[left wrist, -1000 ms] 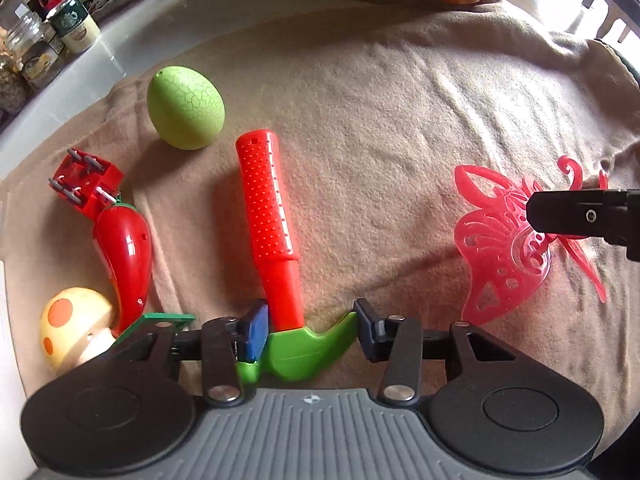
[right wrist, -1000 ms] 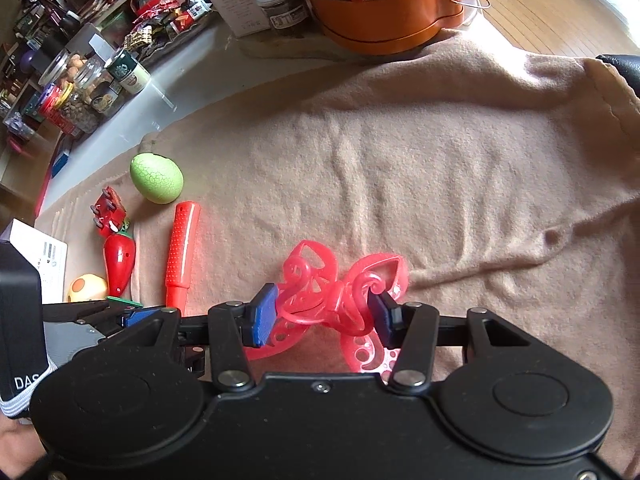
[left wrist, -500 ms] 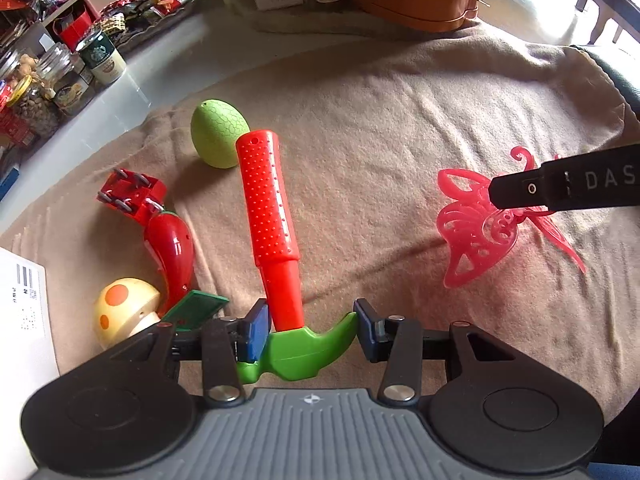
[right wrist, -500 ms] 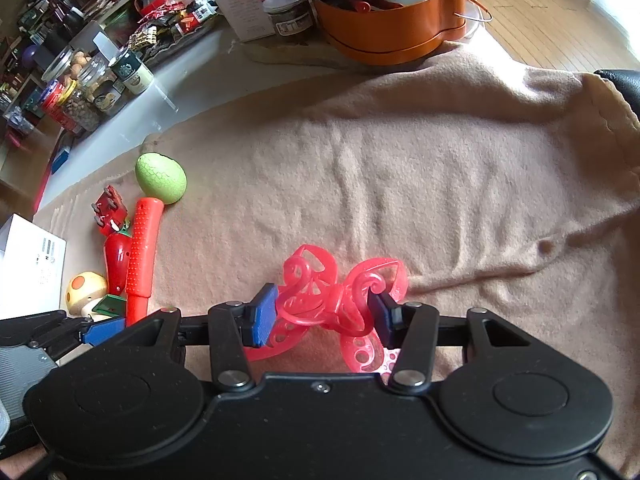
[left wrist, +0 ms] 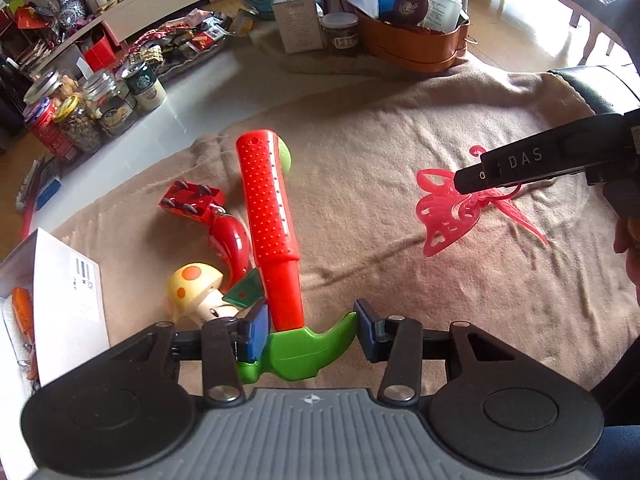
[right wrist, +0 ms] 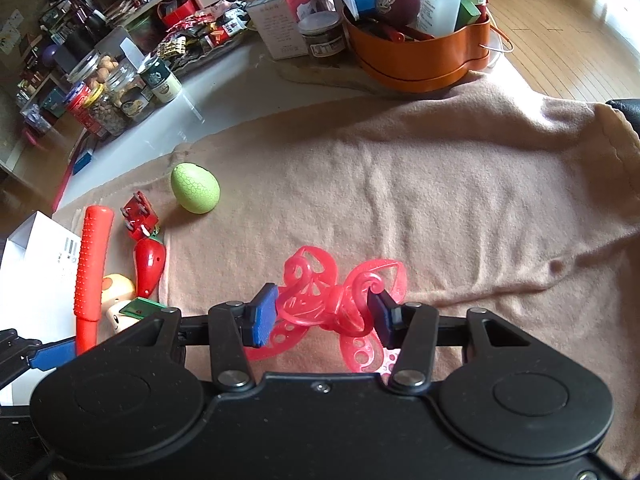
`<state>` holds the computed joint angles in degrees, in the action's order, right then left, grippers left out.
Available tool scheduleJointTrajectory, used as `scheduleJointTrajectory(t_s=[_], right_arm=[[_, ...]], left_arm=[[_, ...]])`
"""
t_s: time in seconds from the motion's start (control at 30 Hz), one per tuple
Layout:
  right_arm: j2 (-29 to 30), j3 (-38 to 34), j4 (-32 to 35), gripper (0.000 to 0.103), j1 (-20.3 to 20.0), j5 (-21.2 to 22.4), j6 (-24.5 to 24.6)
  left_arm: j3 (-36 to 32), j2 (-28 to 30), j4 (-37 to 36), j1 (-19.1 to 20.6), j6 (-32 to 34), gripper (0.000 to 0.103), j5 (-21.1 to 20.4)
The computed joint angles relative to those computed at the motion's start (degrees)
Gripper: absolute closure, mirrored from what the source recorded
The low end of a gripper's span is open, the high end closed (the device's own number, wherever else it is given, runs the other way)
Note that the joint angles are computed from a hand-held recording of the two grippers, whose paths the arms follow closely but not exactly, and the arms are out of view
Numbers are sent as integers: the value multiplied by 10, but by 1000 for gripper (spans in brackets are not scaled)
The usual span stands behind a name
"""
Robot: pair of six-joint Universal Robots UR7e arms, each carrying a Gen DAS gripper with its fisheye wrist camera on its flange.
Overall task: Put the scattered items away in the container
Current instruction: 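Lift the red-green hammer with the left gripper while the right tool holds the butterfly, then carry the hammer and butterfly over the white box with both tools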
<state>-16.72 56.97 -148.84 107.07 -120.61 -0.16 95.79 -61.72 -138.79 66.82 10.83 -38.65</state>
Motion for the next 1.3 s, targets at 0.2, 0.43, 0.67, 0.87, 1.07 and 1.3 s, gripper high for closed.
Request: scheduleJointTrajectory(t_s=[0.2, 0.43, 0.67, 0.87, 1.07, 1.3], right_arm=[[-1, 5, -9, 53, 7, 13, -6], [10, -6, 14, 53, 14, 11, 12], [17, -12, 45, 53, 25, -9, 22], [21, -25, 70, 53, 44, -33, 15], [38, -65, 98, 53, 69, -45, 2], [94, -174, 154, 53, 109, -16, -27]], left_arm=[[31, -55, 6, -12, -6, 57, 18], [60, -113, 10, -19, -11, 57, 37], [81, -159, 19, -20, -16, 57, 37], [94, -198, 31, -20, -21, 57, 40], [105, -250, 50, -17, -35, 57, 56], [102, -311, 90, 6, -57, 57, 77]])
